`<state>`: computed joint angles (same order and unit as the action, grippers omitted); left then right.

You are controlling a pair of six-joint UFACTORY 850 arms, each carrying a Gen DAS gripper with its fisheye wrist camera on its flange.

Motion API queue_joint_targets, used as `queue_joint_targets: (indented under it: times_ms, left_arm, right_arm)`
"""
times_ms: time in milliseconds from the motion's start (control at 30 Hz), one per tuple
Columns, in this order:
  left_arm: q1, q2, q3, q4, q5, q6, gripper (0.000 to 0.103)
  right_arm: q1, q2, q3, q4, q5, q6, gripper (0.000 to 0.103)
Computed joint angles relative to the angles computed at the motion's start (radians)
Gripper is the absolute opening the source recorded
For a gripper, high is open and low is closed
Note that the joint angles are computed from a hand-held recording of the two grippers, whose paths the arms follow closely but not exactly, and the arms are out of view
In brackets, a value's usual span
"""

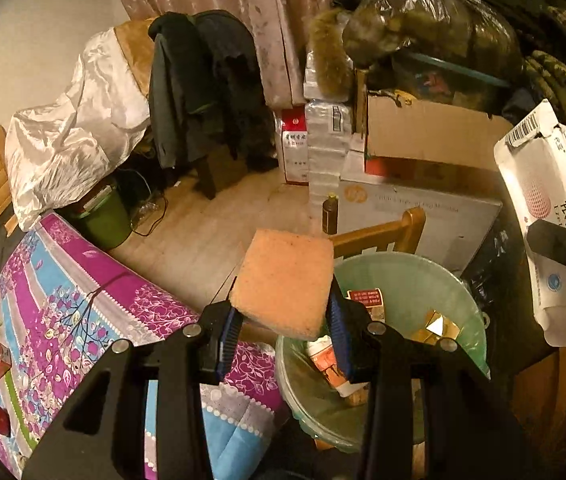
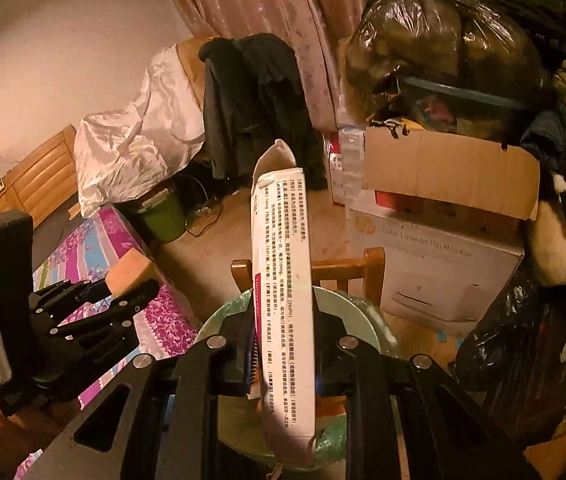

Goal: Collect trash
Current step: 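Lower the held sponge and medicine box over the green bin with both tools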

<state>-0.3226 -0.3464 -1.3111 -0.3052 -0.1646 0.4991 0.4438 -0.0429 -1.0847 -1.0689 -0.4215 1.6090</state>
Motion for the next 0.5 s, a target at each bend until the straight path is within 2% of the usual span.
queue_joint_targets:
  times_ms: [500]
  left_arm:
    - [0.001, -0.011, -0.004, 0.009, 0.000, 0.020, 0.038]
  right_arm:
    - [-0.006, -0.020, -0.008, 0.048, 0.003, -0.036, 0.021]
